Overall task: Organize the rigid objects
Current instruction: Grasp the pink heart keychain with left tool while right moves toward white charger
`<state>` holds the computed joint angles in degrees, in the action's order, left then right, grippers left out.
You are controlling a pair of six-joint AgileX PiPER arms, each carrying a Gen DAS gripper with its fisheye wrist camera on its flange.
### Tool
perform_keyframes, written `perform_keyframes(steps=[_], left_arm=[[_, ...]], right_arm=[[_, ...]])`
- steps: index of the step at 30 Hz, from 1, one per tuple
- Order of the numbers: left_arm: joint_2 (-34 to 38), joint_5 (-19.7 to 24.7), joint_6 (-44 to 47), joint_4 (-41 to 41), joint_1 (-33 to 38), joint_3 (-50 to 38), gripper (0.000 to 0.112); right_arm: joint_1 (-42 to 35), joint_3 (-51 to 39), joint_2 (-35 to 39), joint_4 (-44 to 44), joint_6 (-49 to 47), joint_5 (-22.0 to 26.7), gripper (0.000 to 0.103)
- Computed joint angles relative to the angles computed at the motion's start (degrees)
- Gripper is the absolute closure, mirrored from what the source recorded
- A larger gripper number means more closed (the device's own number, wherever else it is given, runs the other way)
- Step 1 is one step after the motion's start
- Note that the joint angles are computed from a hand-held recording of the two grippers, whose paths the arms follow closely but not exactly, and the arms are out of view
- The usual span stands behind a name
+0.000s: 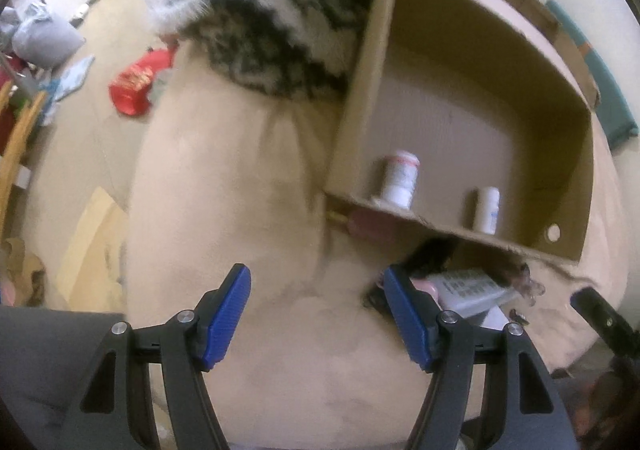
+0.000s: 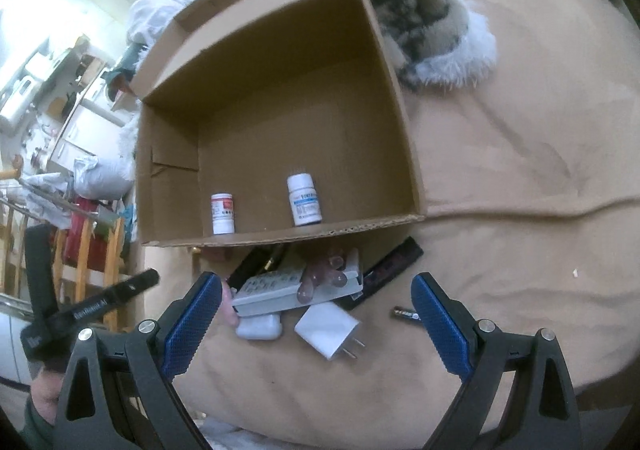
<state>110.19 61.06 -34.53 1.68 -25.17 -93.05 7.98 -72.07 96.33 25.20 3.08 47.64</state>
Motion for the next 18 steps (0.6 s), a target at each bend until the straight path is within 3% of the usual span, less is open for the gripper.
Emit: perform_keyframes(steps=[11, 14, 15, 16, 18], left_arm=[[8.79, -1.37, 4.33, -9.9, -3.08, -4.13, 0.048], [9.72, -1.99, 5.06, -12.92, -2.17, -3.75, 0.056], [9.75, -2.58, 5.92, -14.61, -1.7, -3.25, 0.068], [10.21, -2.09, 7.0, -15.96, -1.32, -3.49, 0.072], [10.61, -1.05, 7.38, -15.7, -1.28, -3.81, 0.091]], right_arm=[[-1.88, -1.19, 4.19, 3.77, -1.03, 2.56, 0.002], [-1.58, -1.37, 4.62, 3.73, -1.01, 2.7, 0.002], [-1.38, -1.54, 4.81, 3.78, -1.01, 2.82, 0.002], [-1.19, -1.73, 4.98, 3.69, -0.98, 2.91, 0.002], [-0.76, -2.26, 5.36, 3.47, -1.12, 3.22, 0.002]])
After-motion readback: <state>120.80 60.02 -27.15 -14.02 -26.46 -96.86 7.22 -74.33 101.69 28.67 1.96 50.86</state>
